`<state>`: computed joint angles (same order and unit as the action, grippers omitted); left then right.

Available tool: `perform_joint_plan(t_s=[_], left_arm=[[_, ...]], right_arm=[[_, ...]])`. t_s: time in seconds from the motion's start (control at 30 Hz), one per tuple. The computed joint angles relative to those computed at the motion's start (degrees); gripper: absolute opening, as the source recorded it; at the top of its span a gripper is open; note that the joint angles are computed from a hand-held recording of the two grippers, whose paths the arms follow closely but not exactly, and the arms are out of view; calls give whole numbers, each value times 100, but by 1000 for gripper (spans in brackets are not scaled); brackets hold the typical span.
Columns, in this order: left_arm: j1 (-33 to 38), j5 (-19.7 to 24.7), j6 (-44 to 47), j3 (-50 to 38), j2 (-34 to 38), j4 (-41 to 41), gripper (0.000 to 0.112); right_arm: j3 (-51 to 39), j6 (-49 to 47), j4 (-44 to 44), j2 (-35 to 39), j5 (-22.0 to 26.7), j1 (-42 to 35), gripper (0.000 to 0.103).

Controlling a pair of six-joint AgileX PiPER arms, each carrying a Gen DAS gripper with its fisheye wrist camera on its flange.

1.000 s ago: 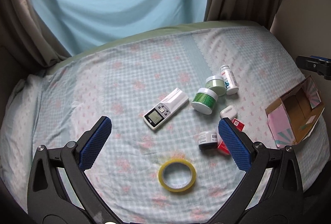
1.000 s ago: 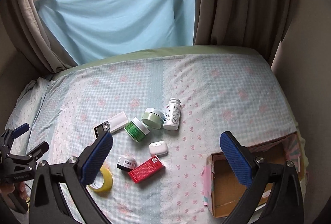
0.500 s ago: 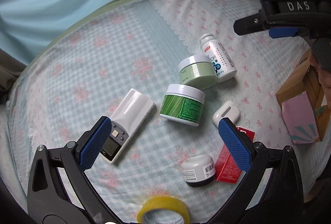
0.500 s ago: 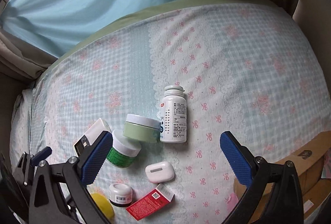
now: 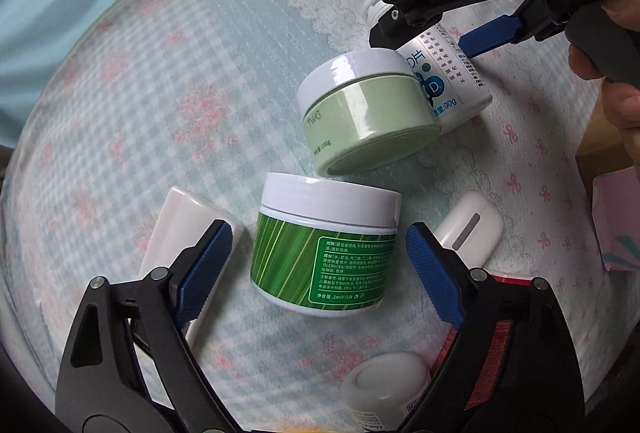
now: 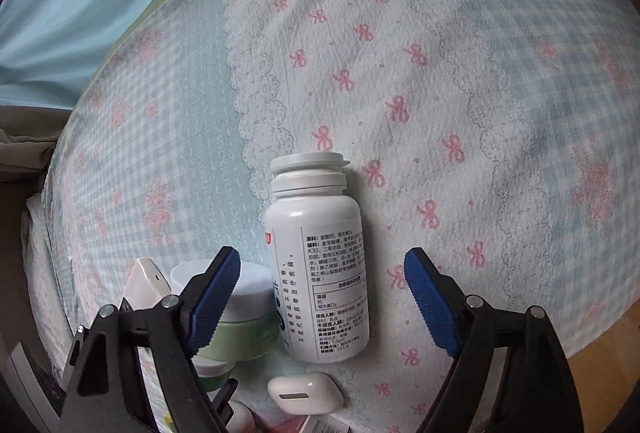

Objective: Organize rigid objects
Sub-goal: 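Grasp the green-labelled white jar with the left tool while the right grasps the white pill bottle, then lift the green-labelled jar with the left tool while the right carries the pill bottle to the cardboard box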

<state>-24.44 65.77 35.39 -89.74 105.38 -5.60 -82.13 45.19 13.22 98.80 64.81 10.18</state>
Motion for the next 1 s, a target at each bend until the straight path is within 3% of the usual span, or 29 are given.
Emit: perform_joint_plan(t_s=[0.1, 0.33, 0.4, 0.67, 1.0], left_arm=[[-80, 55, -103, -17, 113, 91, 78], [-251, 28, -402, -74, 283, 352, 71], [-245, 30, -422, -91, 298, 311, 71], [-239, -132, -507, 4, 212, 339, 71], [76, 141, -580, 55, -330, 8, 70]], right_arm=[[-83, -174, 113, 200, 86, -73, 68], [-276, -342, 70, 426, 347, -102, 56], [-291, -418, 92, 427, 279, -92, 46], [-185, -106, -146, 271, 88, 157, 46], [-47, 178, -658, -448, 345, 349, 46]])
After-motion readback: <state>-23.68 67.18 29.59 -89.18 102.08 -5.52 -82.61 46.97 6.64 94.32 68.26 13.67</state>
